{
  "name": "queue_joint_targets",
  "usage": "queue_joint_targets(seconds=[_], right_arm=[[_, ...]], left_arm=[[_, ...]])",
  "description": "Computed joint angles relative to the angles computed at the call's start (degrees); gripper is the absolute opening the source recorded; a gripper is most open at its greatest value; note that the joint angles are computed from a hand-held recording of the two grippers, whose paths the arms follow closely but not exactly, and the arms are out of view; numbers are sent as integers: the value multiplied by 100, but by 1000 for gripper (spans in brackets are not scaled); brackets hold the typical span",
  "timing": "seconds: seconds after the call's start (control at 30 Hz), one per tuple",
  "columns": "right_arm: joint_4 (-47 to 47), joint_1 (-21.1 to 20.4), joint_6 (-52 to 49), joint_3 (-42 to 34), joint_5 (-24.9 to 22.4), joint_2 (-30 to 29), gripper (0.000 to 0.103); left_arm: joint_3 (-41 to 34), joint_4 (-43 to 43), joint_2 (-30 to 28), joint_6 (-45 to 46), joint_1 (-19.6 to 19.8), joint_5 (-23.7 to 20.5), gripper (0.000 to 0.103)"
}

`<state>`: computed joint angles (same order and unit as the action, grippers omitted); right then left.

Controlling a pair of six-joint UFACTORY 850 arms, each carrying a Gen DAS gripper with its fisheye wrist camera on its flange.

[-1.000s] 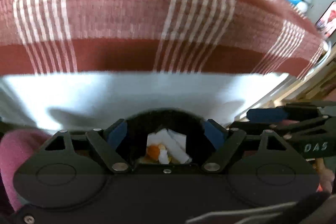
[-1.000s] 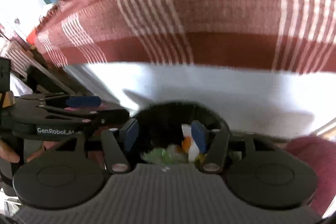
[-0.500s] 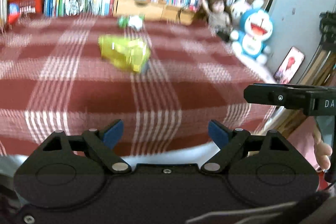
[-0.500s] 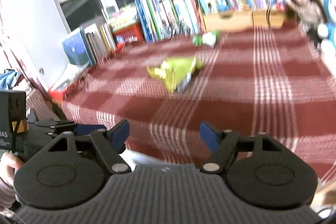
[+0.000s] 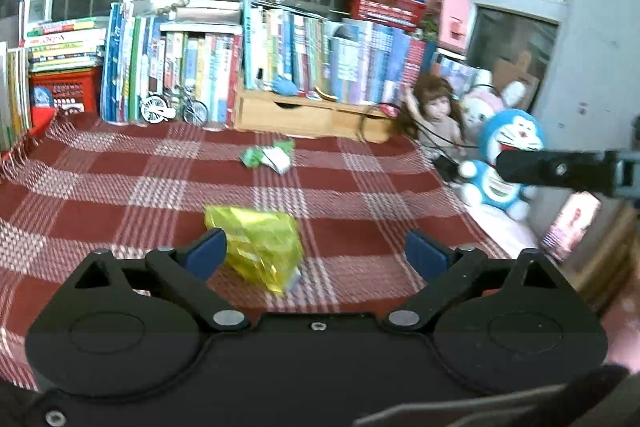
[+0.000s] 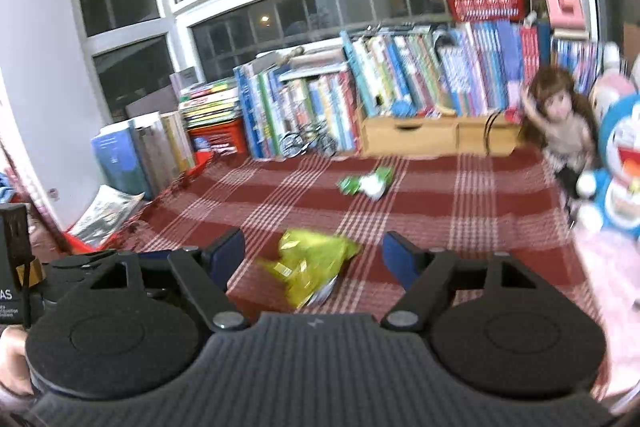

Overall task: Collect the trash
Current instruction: 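Raise both open grippers back over the tablecloth, then grasp the gold foil bag with the left gripper while the right gripper grasps the green-and-white wrapper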

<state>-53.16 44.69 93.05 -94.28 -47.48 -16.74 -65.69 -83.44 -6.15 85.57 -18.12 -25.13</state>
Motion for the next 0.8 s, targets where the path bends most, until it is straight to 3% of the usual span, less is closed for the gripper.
queue_joint_targets(seconds=[0.07, 0.23, 0.37, 0.5, 0.67, 0.73, 0.77, 0.8], right_arm=[[74, -143, -230, -272, -117, -198, 85], [150, -585, -305, -511, 200, -524, 85], [122, -962, -4, -555, 693, -727, 85], [97, -1280, -4, -802, 1009, -1123, 89], [474, -1622, -234, -1270, 1429, -1804, 89], [718, -1728, -487, -1584, 1450, -2155, 89], [896, -1779, -644, -1769, 1458, -2343, 89], [1079, -1833, -795, -1951, 1476, -2526, 89]], left_arm=[[-312, 56, -343, -204, -104, 296, 98], [-866, 35, -1226, -431, -271, 851, 99], [-1083, -109, -1767, -294, -321, 1066, 99], [-1255, -1295, -2242, 707, -365, 1312, 99], [-1712, -1216, -2832, 119, -332, 1270, 99], [-1919, -963, -3042, -409, -282, 1074, 94], [-1981, -1048, -3117, -428, -249, 947, 85], [-2013, -1328, -3167, -207, -231, 885, 67]])
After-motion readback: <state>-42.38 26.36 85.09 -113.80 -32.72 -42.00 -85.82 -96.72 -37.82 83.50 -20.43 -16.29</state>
